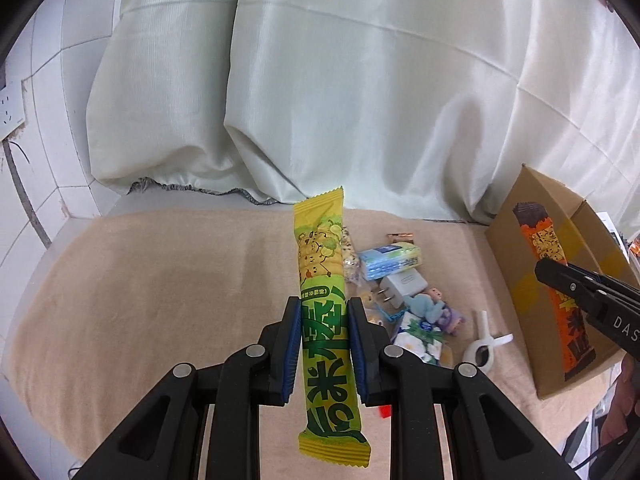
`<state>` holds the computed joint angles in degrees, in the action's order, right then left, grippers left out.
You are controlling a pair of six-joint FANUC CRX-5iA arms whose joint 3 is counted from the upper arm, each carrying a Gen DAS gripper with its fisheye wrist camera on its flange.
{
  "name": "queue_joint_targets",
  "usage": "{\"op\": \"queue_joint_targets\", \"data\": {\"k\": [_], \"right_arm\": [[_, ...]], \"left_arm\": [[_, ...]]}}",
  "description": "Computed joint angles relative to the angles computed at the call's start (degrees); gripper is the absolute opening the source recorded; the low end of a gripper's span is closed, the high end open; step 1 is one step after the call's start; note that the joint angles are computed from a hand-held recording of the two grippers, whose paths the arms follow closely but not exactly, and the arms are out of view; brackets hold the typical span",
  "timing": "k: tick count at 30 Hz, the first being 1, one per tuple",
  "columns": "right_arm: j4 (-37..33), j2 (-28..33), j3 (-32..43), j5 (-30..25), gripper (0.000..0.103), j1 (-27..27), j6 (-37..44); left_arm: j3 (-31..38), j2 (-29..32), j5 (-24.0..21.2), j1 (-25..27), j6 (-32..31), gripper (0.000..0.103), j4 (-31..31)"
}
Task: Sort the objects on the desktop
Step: 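Carry both snacks over the cardboard box and open both tools to drop them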
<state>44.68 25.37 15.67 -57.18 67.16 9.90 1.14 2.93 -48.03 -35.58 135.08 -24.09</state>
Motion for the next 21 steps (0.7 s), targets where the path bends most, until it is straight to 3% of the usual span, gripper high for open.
{"op": "queue_joint_targets", "data": {"k": [10,21], "right_arm": [[6.52,-5.43,-5.09,-1.12,0.025,-0.35,-3.95],[11.19,-14.87,-14.28,-7.41,0.025,-3.01,-9.94]], "left_arm": [[6.97,2.70,0.32,-2.94,-0.84,0.024,0.12],[24.40,14.60,0.04,-6.39,-9.47,0.024,5.82]]}}
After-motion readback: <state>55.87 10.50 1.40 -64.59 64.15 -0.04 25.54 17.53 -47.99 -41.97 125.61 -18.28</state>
